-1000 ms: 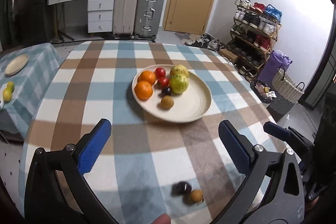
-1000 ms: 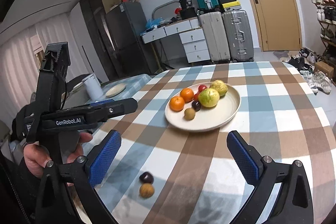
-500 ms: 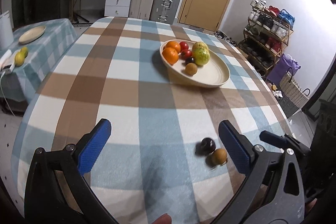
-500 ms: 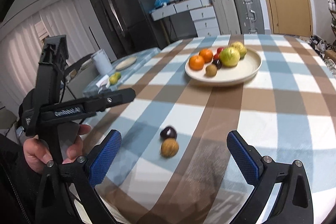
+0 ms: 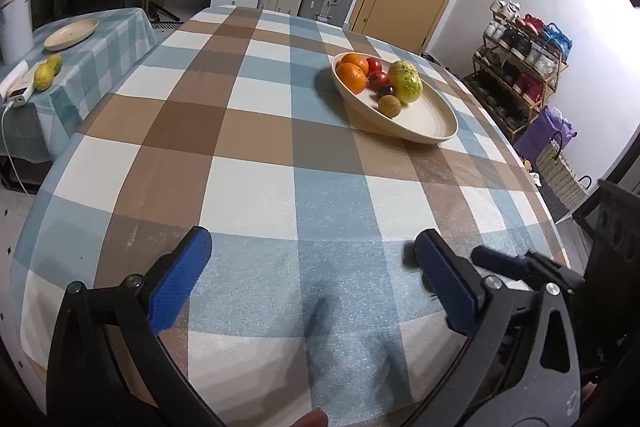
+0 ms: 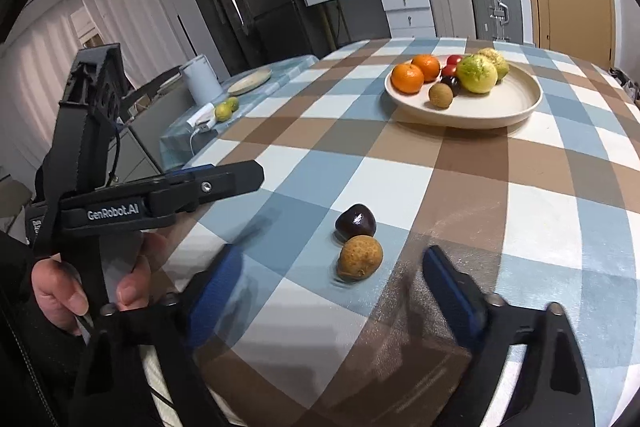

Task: Organize fruits
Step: 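Grasp the last tan round fruit with the right tool while the left tool grasps the last dark plum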

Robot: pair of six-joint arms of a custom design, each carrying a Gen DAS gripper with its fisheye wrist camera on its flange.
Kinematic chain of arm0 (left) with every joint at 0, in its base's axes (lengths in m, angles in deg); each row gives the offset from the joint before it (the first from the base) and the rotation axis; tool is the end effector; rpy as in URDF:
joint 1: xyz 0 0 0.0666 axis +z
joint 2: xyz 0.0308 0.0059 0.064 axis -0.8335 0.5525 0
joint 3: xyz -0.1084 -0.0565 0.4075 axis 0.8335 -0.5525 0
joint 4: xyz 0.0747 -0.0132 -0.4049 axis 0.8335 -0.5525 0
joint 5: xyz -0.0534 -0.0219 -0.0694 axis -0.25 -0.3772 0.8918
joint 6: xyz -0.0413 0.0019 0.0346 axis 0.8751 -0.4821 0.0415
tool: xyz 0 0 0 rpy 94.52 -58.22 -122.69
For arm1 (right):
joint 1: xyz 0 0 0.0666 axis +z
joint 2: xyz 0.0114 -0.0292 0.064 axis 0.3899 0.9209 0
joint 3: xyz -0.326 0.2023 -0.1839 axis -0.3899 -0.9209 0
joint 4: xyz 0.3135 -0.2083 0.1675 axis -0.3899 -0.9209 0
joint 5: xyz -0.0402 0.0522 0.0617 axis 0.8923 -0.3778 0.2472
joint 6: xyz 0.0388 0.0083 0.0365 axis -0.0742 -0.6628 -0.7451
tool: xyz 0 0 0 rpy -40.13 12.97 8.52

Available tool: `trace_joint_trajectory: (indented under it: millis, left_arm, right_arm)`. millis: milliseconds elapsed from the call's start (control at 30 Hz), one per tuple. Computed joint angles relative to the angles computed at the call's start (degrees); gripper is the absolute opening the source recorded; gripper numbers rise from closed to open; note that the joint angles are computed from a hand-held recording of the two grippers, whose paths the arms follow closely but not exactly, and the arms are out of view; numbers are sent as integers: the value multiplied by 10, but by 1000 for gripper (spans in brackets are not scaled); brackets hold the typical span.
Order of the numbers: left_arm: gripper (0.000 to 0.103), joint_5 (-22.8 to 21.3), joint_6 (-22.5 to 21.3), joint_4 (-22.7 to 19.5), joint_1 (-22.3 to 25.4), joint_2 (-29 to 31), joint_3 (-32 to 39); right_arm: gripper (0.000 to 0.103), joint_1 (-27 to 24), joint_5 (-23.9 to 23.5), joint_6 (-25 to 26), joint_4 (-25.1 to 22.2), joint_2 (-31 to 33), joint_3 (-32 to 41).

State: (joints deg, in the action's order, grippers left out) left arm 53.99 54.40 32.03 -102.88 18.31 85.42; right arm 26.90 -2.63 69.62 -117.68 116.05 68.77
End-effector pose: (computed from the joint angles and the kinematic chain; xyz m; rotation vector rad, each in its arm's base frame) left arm 0.3538 -0.3460 0.3368 -0.4704 2.3018 -0.2185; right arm 0.4434 0.0543 0.3064 -0.8947 2.2285 0.7739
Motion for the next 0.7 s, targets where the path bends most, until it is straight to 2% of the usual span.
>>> trace_joint_trajectory:
  millis: [33, 100, 233, 300, 333, 367, 400, 533, 700]
  left_arm:
    - [102, -1, -1, 8, 0, -3, -4]
    - [102, 1, -5, 11, 2, -4, -6]
    - [102, 16, -14, 17, 9, -1, -5]
    - [102, 24, -14, 20, 12, 1, -5]
    - [102, 28, -13, 19, 13, 2, -5]
    - [102, 31, -12, 18, 14, 4, -4]
    - [102, 34, -12, 17, 15, 6, -2]
    - [102, 40, -16, 11, 17, 15, 8]
    - [102, 48, -33, 0, 17, 30, 28]
  right_arm:
    - [80, 1, 1, -1, -6, 5, 4]
    - [67, 3, 5, -6, -12, 13, 10]
    - [56, 6, 21, -20, -10, 22, 14]
    - [41, 4, 19, -24, -7, 24, 15]
    - [37, 3, 16, -22, -9, 25, 16]
    - [28, 1, 14, -18, -11, 26, 17]
    - [25, 0, 11, -10, -15, 27, 18]
    - [25, -3, 3, 21, -19, 23, 14]
    - [25, -19, -23, 16, -13, 21, 14]
